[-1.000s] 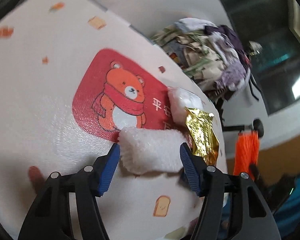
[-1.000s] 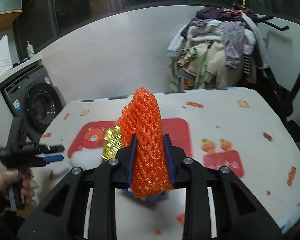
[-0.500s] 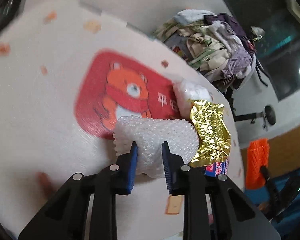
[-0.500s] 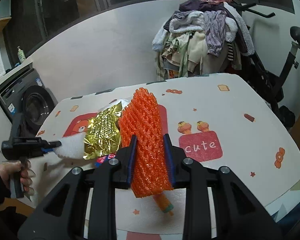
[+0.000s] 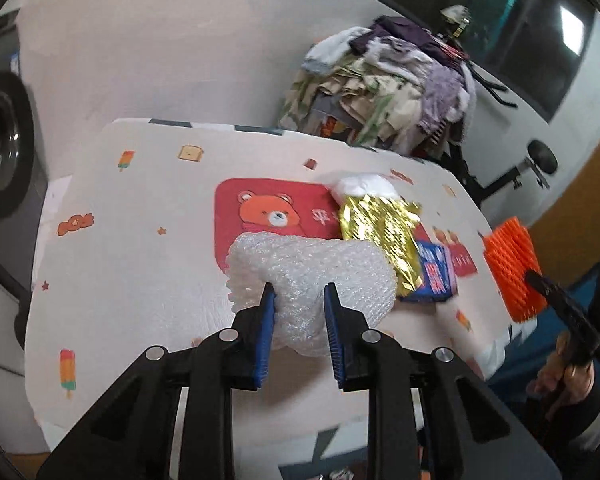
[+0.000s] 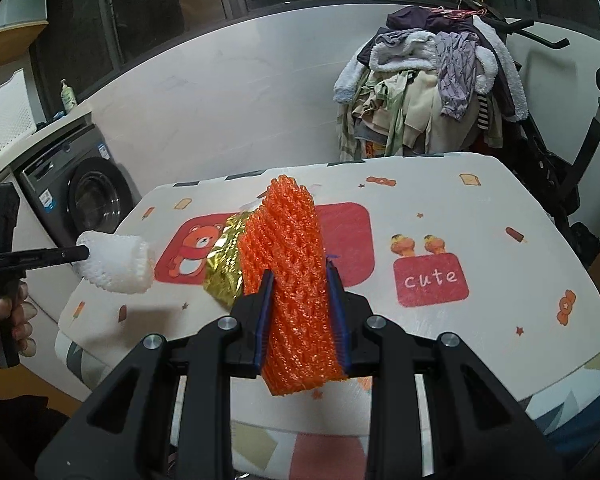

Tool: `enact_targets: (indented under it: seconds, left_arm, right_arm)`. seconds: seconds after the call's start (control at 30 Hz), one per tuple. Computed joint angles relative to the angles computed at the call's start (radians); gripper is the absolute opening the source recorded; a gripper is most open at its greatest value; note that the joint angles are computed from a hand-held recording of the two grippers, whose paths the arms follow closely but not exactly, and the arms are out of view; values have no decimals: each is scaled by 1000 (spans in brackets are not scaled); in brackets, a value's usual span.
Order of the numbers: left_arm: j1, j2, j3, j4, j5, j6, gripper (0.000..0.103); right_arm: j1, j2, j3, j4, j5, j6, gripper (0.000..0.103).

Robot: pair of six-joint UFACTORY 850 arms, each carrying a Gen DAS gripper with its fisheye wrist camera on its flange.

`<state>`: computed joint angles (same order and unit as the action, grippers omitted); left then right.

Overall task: Collect trash
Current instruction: 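Carry the foam net and orange mesh down over the bin and release both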

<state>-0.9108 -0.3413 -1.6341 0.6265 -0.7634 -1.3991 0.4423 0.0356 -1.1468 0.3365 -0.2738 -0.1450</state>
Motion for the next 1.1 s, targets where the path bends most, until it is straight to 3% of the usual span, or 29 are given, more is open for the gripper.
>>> enact_targets:
  seconds: [0.33,0.5,0.7,0.87,1.0,1.1]
  left_arm:
    - [-146,-12,17,2,-68,79,24]
    - [-197,-13,59,-70,-38,121,24]
    - [-230,-53,55,-184,-29,225,24]
    - [-247,-118,3,-245,-75,342,25]
    - [-248,-141,2,-307,-53,389,27]
    - [-240,-141,17,-388,0,450,41]
  right_arm:
    - [50,74,63,-90,-8,102,29]
    - [82,107,94,-128,-11,137,29]
    - [97,136,124,-169,-24,179,29]
    - [97,151,137,-178,-32,186,29]
    - [98,158,146,-184,-40,192,29]
    - [100,166,160,-178,-49,185,29]
